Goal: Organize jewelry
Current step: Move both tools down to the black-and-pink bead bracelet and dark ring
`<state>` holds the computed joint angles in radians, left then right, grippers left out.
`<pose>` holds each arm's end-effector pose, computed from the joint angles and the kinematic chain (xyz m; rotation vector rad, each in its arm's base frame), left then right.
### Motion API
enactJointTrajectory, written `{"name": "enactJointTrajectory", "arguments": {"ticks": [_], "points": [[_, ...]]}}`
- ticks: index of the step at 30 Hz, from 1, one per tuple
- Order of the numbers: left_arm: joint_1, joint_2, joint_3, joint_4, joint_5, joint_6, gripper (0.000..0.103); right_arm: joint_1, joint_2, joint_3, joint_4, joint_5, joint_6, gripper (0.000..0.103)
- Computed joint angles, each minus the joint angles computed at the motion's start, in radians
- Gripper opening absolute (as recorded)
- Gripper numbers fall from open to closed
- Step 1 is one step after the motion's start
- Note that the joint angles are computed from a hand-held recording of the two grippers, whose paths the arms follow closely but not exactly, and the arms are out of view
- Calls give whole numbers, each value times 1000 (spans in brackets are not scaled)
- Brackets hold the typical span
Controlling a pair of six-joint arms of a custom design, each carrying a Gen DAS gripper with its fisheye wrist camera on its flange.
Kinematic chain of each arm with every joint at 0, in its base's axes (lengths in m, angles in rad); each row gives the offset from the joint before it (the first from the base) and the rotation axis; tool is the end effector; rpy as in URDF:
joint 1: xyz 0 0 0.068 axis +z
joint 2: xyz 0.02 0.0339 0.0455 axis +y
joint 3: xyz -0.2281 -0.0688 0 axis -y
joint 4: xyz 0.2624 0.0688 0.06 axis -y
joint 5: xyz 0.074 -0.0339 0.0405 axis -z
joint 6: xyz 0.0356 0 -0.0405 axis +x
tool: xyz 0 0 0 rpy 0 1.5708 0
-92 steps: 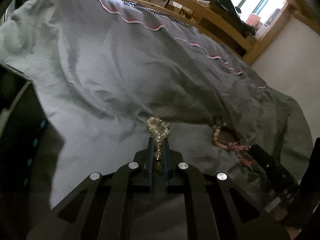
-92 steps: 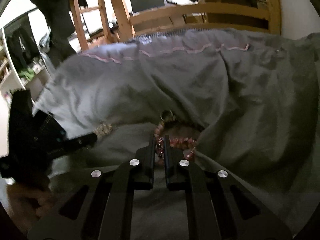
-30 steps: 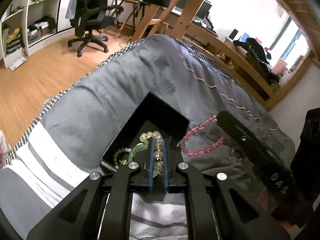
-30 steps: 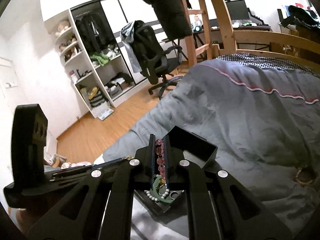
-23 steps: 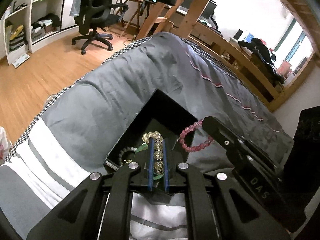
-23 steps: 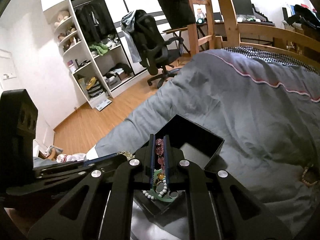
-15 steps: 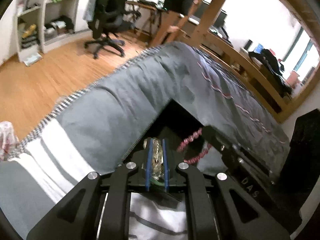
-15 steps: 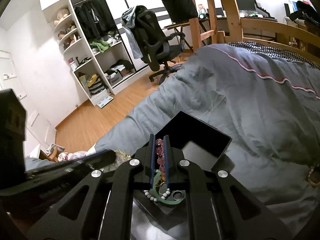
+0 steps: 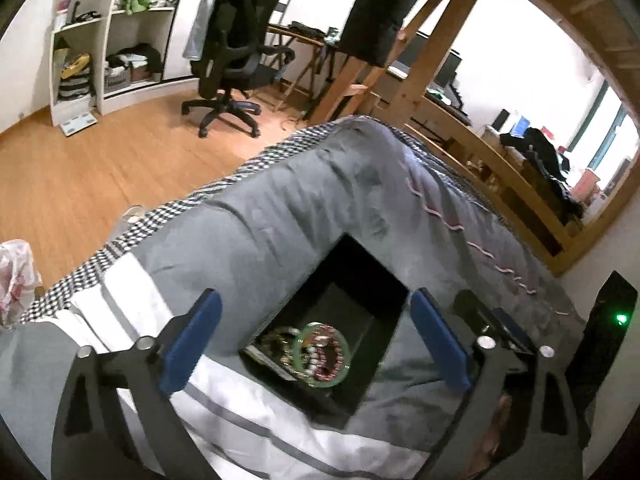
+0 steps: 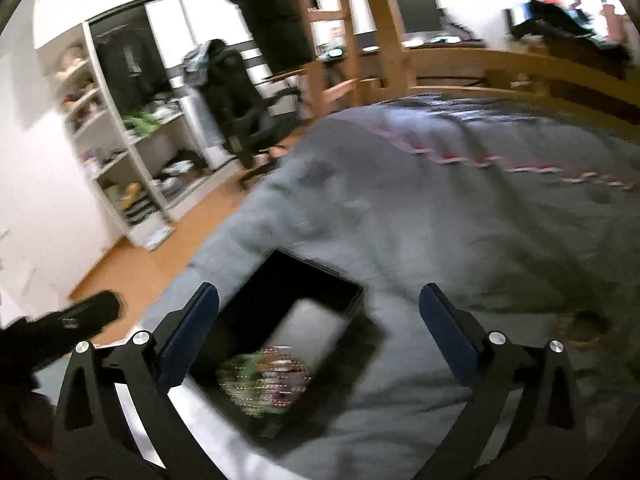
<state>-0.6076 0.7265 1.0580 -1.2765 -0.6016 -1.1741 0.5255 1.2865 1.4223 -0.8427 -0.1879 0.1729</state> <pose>0.1253 -0.0626 0.3234 -0.8624 2.1387 -0.1297 0.2482 0.1516 0.3566 -0.5079 2.2742 0.5733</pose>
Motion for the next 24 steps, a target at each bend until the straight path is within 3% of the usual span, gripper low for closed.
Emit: {"name": "enactJointTrajectory", "arguments": {"ticks": [4,13,18,24], "points": [[-83,61,11,45,-21,-6,96,-145,-28,8,-51,-22,-79,99],[-266,369,98,170,-10,43,96,-467,-61,-69,-82,-65,-311,99],[-266,456,97,264,40,106,96,-570,-51,-131,-42,-130,-391,99],[-231,529,44,431,109,204,96,-650,-18,-174,36,-198,-388,95]]}}
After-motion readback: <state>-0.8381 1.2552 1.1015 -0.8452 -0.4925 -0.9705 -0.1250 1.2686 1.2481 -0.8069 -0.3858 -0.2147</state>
